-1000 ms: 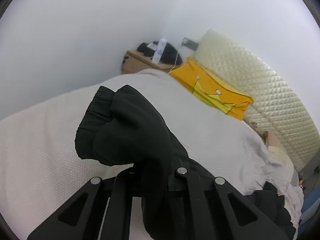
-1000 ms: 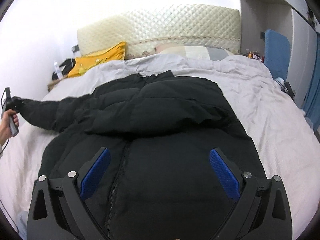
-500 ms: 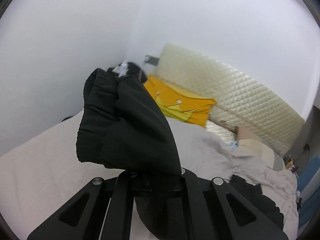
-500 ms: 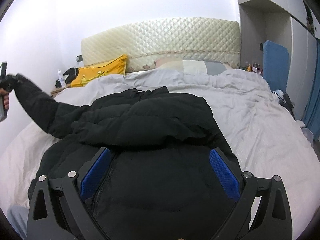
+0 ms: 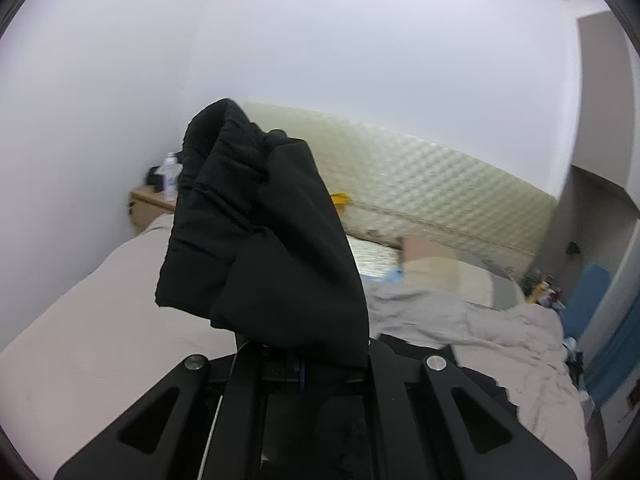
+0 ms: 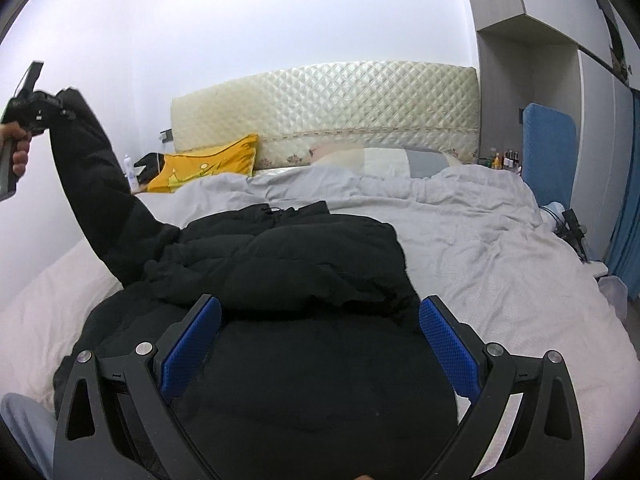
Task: Fold large clothes
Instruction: 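Lift the sleeve with the left tool and fold it over the jacket body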
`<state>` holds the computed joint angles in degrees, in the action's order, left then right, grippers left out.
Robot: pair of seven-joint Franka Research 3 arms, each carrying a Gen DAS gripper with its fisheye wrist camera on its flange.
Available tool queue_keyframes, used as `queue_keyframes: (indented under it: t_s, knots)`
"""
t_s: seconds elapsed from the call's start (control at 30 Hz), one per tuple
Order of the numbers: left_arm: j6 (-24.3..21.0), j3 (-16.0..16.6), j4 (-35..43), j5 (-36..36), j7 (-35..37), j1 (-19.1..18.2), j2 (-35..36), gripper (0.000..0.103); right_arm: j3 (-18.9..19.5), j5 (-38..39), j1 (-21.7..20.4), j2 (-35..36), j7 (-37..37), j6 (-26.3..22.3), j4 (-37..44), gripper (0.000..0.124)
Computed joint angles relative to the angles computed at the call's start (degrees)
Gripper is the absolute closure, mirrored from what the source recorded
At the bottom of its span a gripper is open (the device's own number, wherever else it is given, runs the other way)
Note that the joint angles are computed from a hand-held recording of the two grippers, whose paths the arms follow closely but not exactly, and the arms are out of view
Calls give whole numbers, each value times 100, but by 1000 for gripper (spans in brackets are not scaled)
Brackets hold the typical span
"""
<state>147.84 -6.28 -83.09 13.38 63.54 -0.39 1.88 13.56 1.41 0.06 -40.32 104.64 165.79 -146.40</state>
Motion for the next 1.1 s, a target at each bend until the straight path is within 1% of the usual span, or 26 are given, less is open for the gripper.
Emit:
queue_keyframes:
  t_s: [0.03, 0.2, 0.23, 0.33, 0.4, 0.47, 0.5, 0.57, 0.63, 0.67, 0.7, 0.77, 0.87, 0.93, 1.0, 1.1]
  knots:
    - [-60, -71, 100, 74, -30, -80, 33, 99, 6, -12, -48, -32, 25, -22, -17, 23]
    - [-275, -335, 627, 302, -98, -523, 356, 99, -155, 80, -17, -116, 28, -171, -48, 23]
    - [-247, -354, 576, 330, -103, -591, 344, 99, -209, 115, 9, -135, 17, -175, -60, 23]
    - [-493, -476, 942, 630, -294, -960, 634, 99, -212, 111, -66, -198, 9, -174, -87, 23]
    - [-578, -519, 1182, 789, -404, -1202, 885, 99, -215, 105, -119, -246, 16, -173, -114, 22]
    - [-550, -546, 1275, 862, -501, -1423, 1094, 99, -243, 127, -142, -270, 15, -177, -130, 22]
    - [-479, -563, 1193, 838, -514, -1495, 1109, 99, -247, 129, -165, -281, 18, -185, -135, 22]
    - [-389, -588, 1358, 822, -471, -1658, 1440, 99, -269, 137, -206, -279, 17, -178, -138, 22]
    - [-348, -587, 1471, 825, -433, -1831, 1718, 99, -331, 167, -210, -242, -17, -161, -127, 22]
    - [-304, -559, 1459, 817, -392, -1859, 1809, 99, -364, 197, -202, -219, -26, -133, -129, 22]
    - [-378, -520, 1592, 941, -454, -2027, 1996, 99, -390, 221, -194, -224, -39, -124, -141, 22]
    - [-276, -487, 1459, 971, -469, -2131, 2114, 99, -475, 299, -158, -197, -75, -110, -155, 22]
    - [-253, -469, 1729, 944, -391, -2294, 2611, 99, -519, 382, -184, -141, -88, -63, -167, 22]
    - [-258, -381, 1914, 1033, -408, -2462, 2902, 99, -537, 415, -212, -76, -101, -36, -157, 22]
    - [-223, -360, 1917, 1024, -371, -2526, 3053, 99, -589, 455, -194, -9, -148, 2, -163, 22]
    - [-338, -350, 2237, 943, -255, -2637, 3484, 99, -580, 458, -257, 99, -169, 15, -146, 22]
